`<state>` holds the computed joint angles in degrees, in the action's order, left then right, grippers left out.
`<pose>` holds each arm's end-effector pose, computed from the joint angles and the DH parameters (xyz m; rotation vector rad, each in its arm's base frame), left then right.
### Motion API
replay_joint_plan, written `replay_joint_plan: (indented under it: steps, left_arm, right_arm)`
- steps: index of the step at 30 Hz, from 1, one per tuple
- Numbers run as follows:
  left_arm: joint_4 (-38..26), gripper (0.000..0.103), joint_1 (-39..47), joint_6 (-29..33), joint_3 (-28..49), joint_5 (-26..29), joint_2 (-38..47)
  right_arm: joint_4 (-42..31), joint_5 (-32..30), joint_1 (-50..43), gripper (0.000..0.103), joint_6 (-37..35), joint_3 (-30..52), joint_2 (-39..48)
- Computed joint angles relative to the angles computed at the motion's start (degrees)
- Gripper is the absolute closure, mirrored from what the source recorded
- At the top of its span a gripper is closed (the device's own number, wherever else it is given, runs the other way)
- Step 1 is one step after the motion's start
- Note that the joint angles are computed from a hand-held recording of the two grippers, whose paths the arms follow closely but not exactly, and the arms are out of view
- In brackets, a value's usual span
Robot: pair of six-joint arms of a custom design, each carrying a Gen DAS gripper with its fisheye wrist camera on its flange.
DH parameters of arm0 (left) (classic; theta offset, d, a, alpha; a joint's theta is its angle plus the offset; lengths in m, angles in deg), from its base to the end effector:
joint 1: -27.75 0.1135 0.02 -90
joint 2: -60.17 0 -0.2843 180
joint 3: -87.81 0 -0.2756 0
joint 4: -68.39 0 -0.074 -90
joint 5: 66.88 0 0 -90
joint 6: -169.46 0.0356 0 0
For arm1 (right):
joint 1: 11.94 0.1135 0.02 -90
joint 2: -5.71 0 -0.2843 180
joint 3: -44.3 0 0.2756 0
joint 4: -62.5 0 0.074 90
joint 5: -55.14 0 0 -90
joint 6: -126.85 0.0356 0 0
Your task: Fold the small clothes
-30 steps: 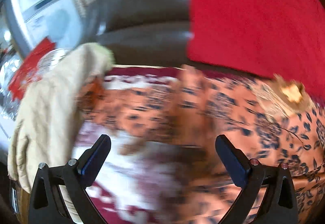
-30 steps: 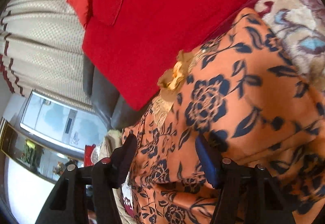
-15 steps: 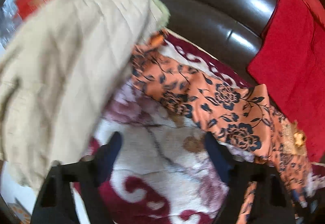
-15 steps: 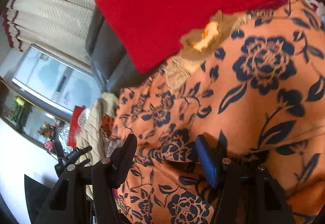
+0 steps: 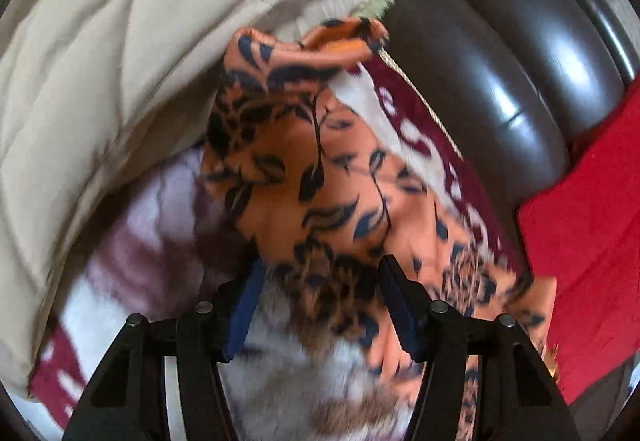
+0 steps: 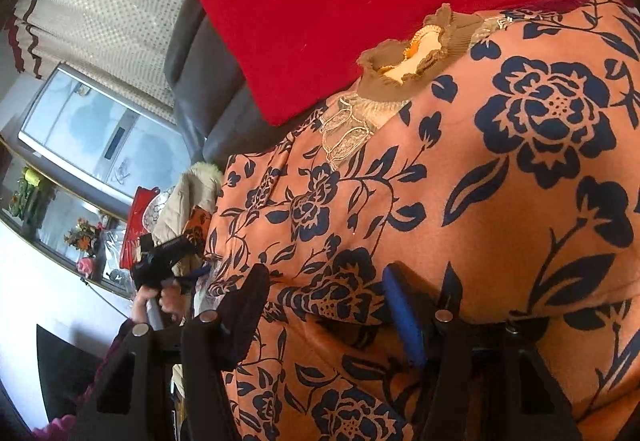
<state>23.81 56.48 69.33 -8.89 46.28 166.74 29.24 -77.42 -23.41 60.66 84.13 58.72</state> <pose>0.3527 0.1774 0.1783 -0.7850 2.5463 -0.4542 0.1874 -0.0135 0.2051 0.3541 2.2887 0.9844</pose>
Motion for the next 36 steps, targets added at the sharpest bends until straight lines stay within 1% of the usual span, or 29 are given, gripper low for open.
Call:
replay_joint_plan:
  steps: [1,3,4,5,7,9,11,13,15,18,20,21,22,24,26,27,28,29,30,31,32,33,34,36]
  left_arm:
    - [1.3,0.045,0.1,-0.9,0.2,0.5,0.7]
    - [3.4,0.064,0.3,-2.2,0.6,0.7,1.6]
    - [3.7,0.086,0.5,-2.2,0.8,0.6,1.9]
    - [3.5,0.094,0.7,-1.7,1.4,1.0,2.3]
    - [3.5,0.096,0.8,-0.2,1.2,1.1,1.2]
    - [5.0,0.096,0.0,2.4,-0.6,0.5,-2.3]
    - [5.0,0.096,-1.4,5.6,-1.9,-0.2,-6.6]
    - [3.5,0.096,-3.5,9.3,-2.9,-0.8,-11.6]
    - [0.7,0.096,-6.2,12.5,-3.2,-1.0,-17.0]
    - [-4.0,0.096,-11.8,15.3,-3.0,-0.7,-24.6]
    - [-7.2,0.096,-17.3,17.0,-2.9,-1.6,-30.2]
    - [-8.9,0.096,-20.4,17.6,-2.9,-2.3,-32.9]
    - [-10.3,0.096,-24.3,17.5,-2.6,-3.6,-34.8]
    - [-13.1,0.096,-33.0,17.2,-2.1,-5.8,-38.3]
    - [-15.1,0.096,-44.0,17.1,-1.5,-9.9,-40.3]
    - [-16.6,0.093,-49.4,17.5,-1.0,-12.0,-40.5]
    - [-18.5,0.083,-54.7,18.2,-0.2,-14.0,-40.3]
    - [-19.7,0.063,-58.8,18.9,0.0,-15.6,-40.3]
    - [-20.2,0.054,-62.6,19.3,-0.4,-17.2,-41.0]
    - [-19.9,0.034,-65.8,19.9,-1.7,-19.0,-42.9]
    - [-18.8,0.029,-67.7,20.8,-3.4,-20.3,-44.9]
    - [-17.7,0.029,-67.7,22.1,-4.9,-19.8,-46.8]
    - [-17.2,0.029,-66.6,23.0,-5.8,-18.3,-48.1]
    - [-16.4,0.029,-61.2,23.4,-7.0,-13.6,-49.3]
  right_arm:
    - [-0.1,0.0,0.1,0.041,-0.2,0.0,0.0]
    - [-0.2,-0.1,0.0,0.041,-0.6,0.1,0.1]
    - [-0.2,-0.3,-0.1,0.041,-0.7,0.1,0.1]
    - [-0.2,-0.5,-0.3,0.041,-0.8,0.0,0.1]
    - [-0.1,-0.9,-0.7,0.041,-1.0,-0.1,0.0]
    - [-0.1,-1.2,-1.0,0.041,-1.1,-0.2,-0.2]
    - [0.0,-1.6,-1.6,0.041,-0.7,-0.3,-0.6]
    - [0.0,-2.2,-2.6,0.041,-0.2,-0.4,-1.5]
    - [-0.5,-2.7,-4.2,0.041,0.4,-0.5,-3.0]
    - [-1.8,-4.8,-8.8,0.041,0.6,-0.4,-5.3]
    - [-2.9,-7.1,-13.6,0.040,0.4,-0.2,-6.4]
    - [-3.4,-8.5,-16.0,0.038,0.3,0.0,-6.7]
    - [-4.2,-10.4,-19.1,0.038,0.1,0.2,-6.9]
    - [-5.9,-14.8,-25.6,0.038,-0.8,0.5,-6.9]
    - [-8.1,-18.8,-31.9,0.038,-3.0,1.3,-6.0]
    - [-9.7,-20.3,-34.9,0.038,-4.6,1.8,-5.4]
    - [-11.1,-21.7,-37.4,0.038,-6.2,2.5,-4.5]
    - [-12.8,-23.0,-39.9,0.038,-7.8,3.2,-3.5]
    - [-14.2,-24.1,-42.0,0.038,-9.1,3.8,-2.5]
    - [-15.7,-25.2,-44.0,0.037,-10.4,4.4,-1.4]
    - [-17.6,-26.1,-45.9,0.036,-12.1,5.2,-0.1]
    - [-19.6,-26.7,-47.3,0.034,-13.8,5.8,0.9]
    - [-21.2,-27.2,-48.5,0.032,-15.3,6.5,2.1]
    - [-22.7,-27.3,-48.9,0.029,-16.5,7.1,2.8]
